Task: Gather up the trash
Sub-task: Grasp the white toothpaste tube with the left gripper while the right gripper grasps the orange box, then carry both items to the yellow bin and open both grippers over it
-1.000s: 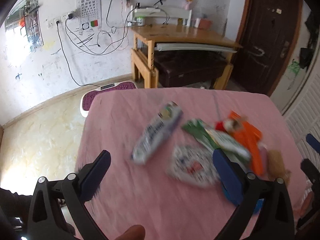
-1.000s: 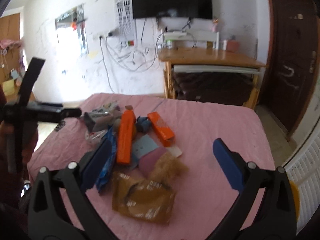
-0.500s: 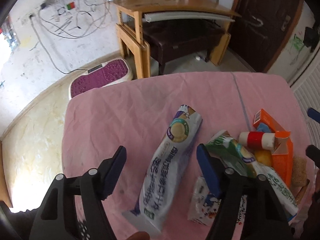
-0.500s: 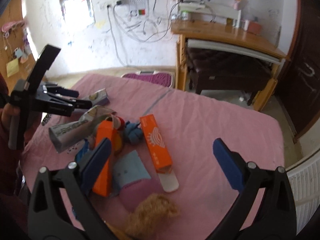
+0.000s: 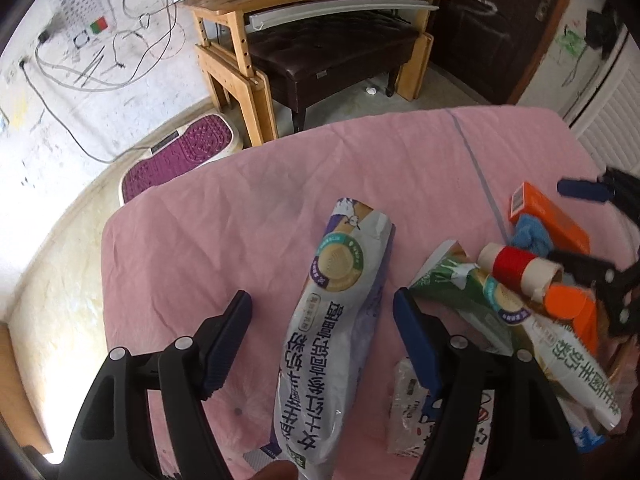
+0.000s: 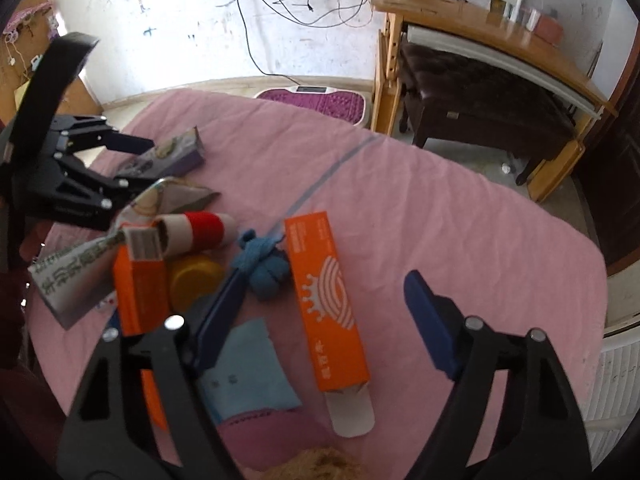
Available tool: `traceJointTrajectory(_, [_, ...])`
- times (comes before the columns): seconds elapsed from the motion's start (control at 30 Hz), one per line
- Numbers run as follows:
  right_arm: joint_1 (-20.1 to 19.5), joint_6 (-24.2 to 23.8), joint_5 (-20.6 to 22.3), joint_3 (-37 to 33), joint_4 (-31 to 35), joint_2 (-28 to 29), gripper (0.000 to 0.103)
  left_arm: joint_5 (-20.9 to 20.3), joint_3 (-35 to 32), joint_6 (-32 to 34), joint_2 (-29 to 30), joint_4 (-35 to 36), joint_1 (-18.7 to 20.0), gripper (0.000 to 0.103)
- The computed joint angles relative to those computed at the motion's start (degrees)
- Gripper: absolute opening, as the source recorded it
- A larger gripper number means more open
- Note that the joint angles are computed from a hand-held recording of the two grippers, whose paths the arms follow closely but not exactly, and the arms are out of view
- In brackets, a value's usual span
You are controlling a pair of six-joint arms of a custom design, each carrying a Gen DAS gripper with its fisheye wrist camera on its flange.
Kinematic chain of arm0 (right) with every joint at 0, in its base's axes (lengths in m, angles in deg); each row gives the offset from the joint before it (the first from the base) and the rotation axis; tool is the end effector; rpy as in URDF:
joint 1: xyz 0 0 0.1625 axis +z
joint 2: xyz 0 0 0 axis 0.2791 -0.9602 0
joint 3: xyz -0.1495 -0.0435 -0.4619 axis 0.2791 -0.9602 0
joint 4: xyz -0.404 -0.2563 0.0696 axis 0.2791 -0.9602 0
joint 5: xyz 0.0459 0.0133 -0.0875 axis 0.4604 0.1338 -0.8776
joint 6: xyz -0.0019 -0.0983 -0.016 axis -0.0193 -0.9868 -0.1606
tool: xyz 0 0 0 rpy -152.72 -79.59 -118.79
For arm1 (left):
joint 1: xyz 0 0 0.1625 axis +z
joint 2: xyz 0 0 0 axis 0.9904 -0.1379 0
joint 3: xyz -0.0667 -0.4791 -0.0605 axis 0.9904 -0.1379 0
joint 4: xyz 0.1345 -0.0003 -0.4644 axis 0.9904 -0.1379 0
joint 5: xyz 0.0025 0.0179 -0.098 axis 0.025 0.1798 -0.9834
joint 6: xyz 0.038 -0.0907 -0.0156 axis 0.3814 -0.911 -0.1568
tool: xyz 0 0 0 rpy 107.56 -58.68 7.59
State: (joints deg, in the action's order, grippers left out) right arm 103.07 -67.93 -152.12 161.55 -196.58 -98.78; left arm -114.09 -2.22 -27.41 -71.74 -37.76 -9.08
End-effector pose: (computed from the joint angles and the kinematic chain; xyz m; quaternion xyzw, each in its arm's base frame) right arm 0.4588 -0.6832 -0.0346 0.1899 -0.9052 0.2089 0.3176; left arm -0.0404 -0.7864 0.3972 0.3283 0.8891 -0.0660 0.3120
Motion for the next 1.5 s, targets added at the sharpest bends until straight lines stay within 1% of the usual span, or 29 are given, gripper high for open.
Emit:
traceJointTrajectory(0.1, [-0.3, 1.0, 1.6, 0.7, -0.6, -1.1, 0.075, 0.4, 0.1, 0.1, 0.0, 0.3, -0.1, 0.068])
traceJointTrajectory(0.2, [-0.5, 1.3, 1.3, 1.5, -1.8, -1.9, 0.075, 0.7, 0.7, 0.5, -0.5, -0.2, -0.2, 0.067])
traceJointTrajectory(0.27, [-0.7, 2.1, 1.2, 2.3, -1.6, -2.6, 0.075, 0.5, 1.5, 0.5, -1.1, -0.5, -0.3, 0.063])
traceJointTrajectory(0.3, [-0.7, 2.2, 1.0, 2.5, -1.1, -2.6, 0.074, 0.4, 2.2, 0.4, -1.7, -0.9, -0.4, 0.057])
traceJointTrajectory(0.33, [-0.8, 2.2, 0.9, 2.6, -0.6, -2.7, 0.069, 0.4, 2.9, 0.5, -2.2, -1.2, -0.6, 0.05])
traceJointTrajectory(0.4, [-1.1, 2.6, 1.0, 2.4, 1.4, -2.6, 0.064, 0.4, 3.7, 0.6, -2.8, -1.3, -0.9, 0.04])
traceJointTrajectory(0.47, [-1.2, 2.3, 0.9, 2.2, 2.1, -2.3, 0.054, 0.7, 4.6, 0.8, -3.2, -2.0, -1.1, 0.038])
traceJointTrajectory(0.53, [-1.4, 1.9, 1.0, 1.5, 3.2, -1.9, 0.05, 0.7, 5.8, 1.0, -3.8, -3.7, -1.2, 0.036])
traceJointTrajectory(0.57, [-1.5, 1.6, 0.9, 1.2, 3.6, -1.6, 0.045, 0.7, 6.0, 0.6, -4.0, -3.8, -1.2, 0.035])
traceJointTrajectory(0.6, [-1.5, 1.3, 0.8, 1.0, 4.0, -1.3, 0.044, 0.5, 6.0, 0.1, -4.1, -3.7, -1.2, 0.034])
traceJointTrajectory(0.63, [-1.4, 0.0, 0.2, 0.8, 3.3, -0.9, 0.038, 0.2, 6.0, -0.4, -4.2, -3.5, -1.1, 0.034])
traceJointTrajectory(0.67, [-1.3, -0.5, -0.3, 0.7, 3.1, -0.8, 0.024, -0.1, 5.8, -0.9, -4.3, -3.1, -1.0, 0.034])
traceJointTrajectory(0.7, [-1.3, -0.6, -0.5, 0.7, 2.7, -0.8, 0.022, -0.2, 5.7, -1.7, -4.5, -2.8, -0.9, 0.033])
traceJointTrajectory(0.8, [-1.1, -1.7, -1.2, 1.2, 0.4, -0.7, 0.022, -0.3, 5.9, -2.3, -5.2, -3.5, -0.9, 0.033])
traceJointTrajectory(0.9, [-0.8, -2.4, -0.7, 2.9, -3.4, -1.5, 0.022, -0.4, 6.1, -2.9, -6.3, -3.7, -1.3, 0.033])
traceJointTrajectory(1.1, [0.0, -2.5, -1.3, 6.5, -9.6, -4.2, 0.022, -0.3, 7.1, -3.5, -8.4, -4.6, -3.3, 0.033])
traceJointTrajectory(1.2, [0.2, -2.0, -2.6, 9.5, -12.7, -6.3, 0.022, -0.6, 8.5, -2.9, -9.3, -5.4, -5.2, 0.033])
traceJointTrajectory(1.33, [0.3, -0.3, -5.2, 15.3, -17.0, -10.2, 0.022, -1.7, 10.0, -2.7, -9.6, -5.7, -7.9, 0.033])
traceJointTrajectory(1.5, [-0.1, 2.6, -8.4, 22.2, -21.1, -14.6, 0.022, -4.8, 11.8, -2.5, -9.0, -5.9, -11.2, 0.033])
